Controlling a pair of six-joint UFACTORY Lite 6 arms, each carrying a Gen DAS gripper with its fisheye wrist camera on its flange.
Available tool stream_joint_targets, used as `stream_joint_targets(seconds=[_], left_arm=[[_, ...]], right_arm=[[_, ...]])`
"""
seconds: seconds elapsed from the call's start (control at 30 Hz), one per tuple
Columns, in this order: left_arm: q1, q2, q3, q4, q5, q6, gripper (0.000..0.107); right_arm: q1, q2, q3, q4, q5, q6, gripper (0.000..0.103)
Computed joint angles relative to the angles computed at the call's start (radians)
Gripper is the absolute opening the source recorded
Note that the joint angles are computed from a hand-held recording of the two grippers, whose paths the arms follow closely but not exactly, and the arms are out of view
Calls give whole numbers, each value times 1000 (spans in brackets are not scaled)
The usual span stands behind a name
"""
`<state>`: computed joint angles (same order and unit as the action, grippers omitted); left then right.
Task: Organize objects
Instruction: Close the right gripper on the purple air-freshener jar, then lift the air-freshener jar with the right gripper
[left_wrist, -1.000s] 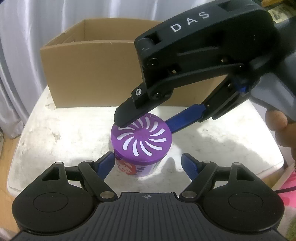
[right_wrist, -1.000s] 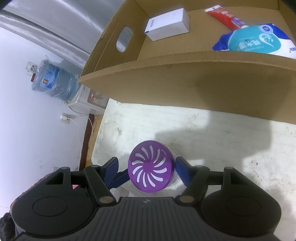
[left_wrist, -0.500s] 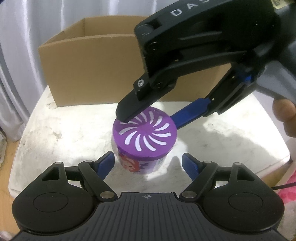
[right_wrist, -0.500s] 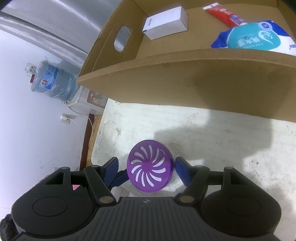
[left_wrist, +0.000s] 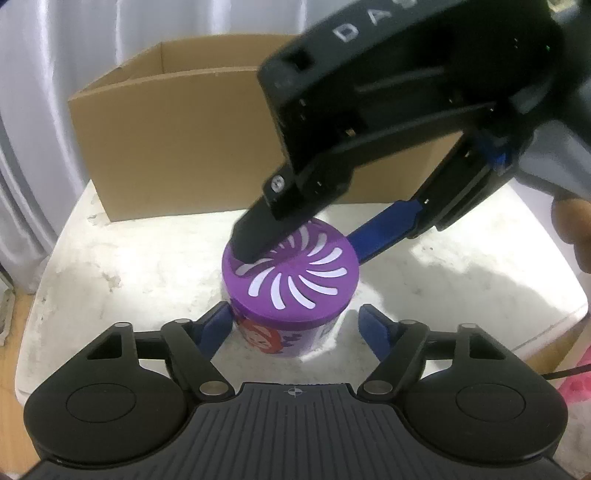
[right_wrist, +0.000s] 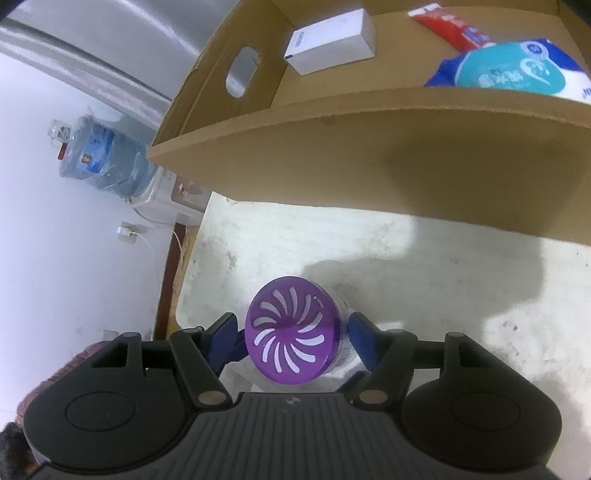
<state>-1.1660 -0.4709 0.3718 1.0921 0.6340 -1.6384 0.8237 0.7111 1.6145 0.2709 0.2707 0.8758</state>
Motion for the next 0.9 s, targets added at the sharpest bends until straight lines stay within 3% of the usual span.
stream_joint_targets(seconds=[0.1,0.4,0.73,0.9], left_arm=[[-51,-12,11,-37,51,-14,65],[-196,55,81,-78,179,-82,69],[-365,140,153,-100,318,-204,71],[-458,184,203,-129,394,-248,67]], right_arm=[[2,-10,-15,-21,-9,11,66],[-6,-21,-60,71,-43,-63,55],[-16,-4,-52,169,-42,-159,54],[-14,-8,-68,201,-58,-186,54]])
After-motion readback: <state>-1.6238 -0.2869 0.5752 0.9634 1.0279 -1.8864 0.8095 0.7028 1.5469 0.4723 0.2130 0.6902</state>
